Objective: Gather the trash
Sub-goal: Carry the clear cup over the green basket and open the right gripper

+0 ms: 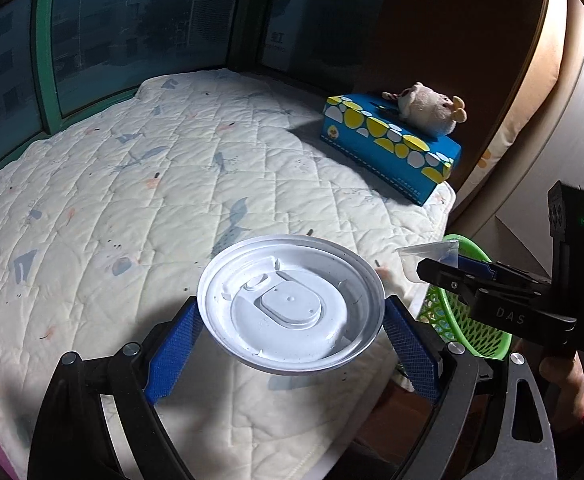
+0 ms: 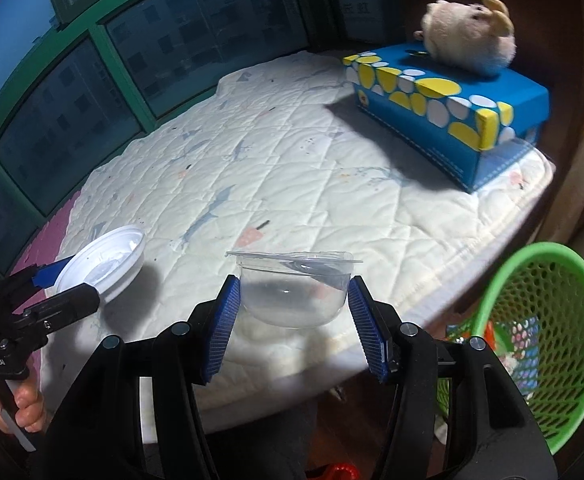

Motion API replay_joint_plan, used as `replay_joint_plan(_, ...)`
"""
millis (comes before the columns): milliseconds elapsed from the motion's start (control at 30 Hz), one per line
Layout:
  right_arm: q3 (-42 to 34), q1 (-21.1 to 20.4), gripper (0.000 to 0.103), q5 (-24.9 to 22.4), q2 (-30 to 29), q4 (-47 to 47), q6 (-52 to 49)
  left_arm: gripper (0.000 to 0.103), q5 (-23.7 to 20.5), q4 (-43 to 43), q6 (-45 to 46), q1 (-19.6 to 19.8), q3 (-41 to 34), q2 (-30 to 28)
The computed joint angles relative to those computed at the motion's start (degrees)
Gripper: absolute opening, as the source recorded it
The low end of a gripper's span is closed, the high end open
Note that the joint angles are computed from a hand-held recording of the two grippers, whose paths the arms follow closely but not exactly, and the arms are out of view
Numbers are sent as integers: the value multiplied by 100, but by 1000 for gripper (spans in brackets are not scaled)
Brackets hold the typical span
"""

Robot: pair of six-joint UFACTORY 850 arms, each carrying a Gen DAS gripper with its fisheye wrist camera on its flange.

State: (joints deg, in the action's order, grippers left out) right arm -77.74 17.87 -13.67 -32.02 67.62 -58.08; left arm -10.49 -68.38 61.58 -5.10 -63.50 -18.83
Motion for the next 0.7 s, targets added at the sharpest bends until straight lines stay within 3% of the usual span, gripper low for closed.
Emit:
replay_joint_plan(300, 846, -602, 56, 386, 442, 273, -75, 87, -193, 408, -303, -483, -372, -252)
replay_joint_plan(700, 1262, -1373, 57, 655, 449, -1887, 2250, 87, -440, 1267, -1058, -974, -878, -645)
